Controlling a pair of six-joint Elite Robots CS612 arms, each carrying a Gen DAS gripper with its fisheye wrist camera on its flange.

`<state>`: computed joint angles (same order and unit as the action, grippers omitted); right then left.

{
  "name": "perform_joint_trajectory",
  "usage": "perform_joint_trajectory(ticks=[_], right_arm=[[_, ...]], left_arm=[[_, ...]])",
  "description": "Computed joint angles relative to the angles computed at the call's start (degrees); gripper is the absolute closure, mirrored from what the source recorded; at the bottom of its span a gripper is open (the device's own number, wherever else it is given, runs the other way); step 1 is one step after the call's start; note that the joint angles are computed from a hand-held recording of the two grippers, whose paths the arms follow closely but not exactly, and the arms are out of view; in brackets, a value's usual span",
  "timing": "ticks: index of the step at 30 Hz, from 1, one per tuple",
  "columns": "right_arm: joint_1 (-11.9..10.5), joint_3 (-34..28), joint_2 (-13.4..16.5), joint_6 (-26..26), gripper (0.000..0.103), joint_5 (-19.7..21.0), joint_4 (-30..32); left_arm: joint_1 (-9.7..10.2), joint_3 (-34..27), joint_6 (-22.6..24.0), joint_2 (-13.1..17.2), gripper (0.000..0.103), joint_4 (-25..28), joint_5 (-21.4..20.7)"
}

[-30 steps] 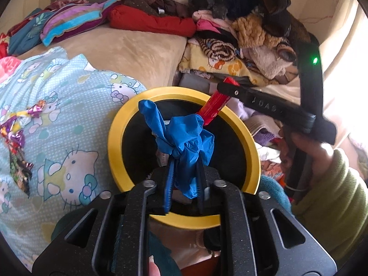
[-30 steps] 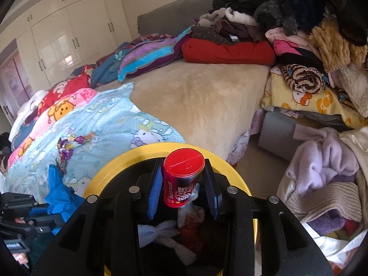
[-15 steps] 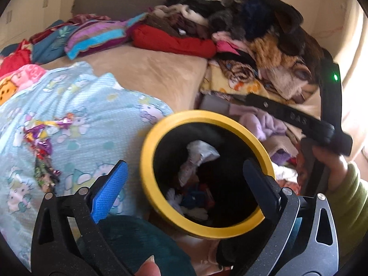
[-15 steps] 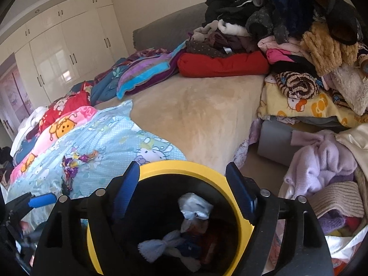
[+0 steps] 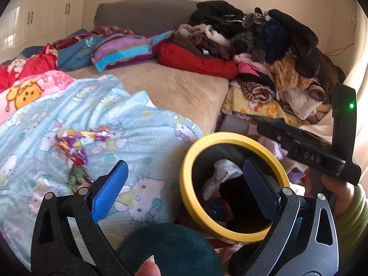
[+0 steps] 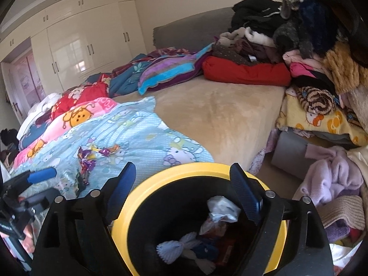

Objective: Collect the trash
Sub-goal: 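Move both open tools back to the remaining wrappers and snack packets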

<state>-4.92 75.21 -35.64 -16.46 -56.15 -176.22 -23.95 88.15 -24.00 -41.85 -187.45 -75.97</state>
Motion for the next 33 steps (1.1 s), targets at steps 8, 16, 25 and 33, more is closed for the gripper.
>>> perform_joint_trajectory(ticks=[8, 16, 25, 33], right_arm=[[1.0, 1.1, -0.5, -0.8, 0.018, 0.3, -1.8], [1.3, 2.3, -0.8, 0.7, 0.016, 1.6, -6.7], [2.2, 3.0, -1.5, -0.8, 0.014, 2.5, -7.7], [3.6, 3.3, -1.9, -3.2, 0.014, 3.2, -6.8]], left_arm=[[0.67, 1.4, -1.0, -0.8, 0.011, -2.4, 2.8], [1.2, 2.7, -2.1, -1.5, 0.011, -4.5, 5.2], [1.97, 3.8, -4.0, -2.0, 0.011, -5.6, 7.3], [3.12, 4.6, -6.0, -2.3, 0.011, -6.0, 8.4]])
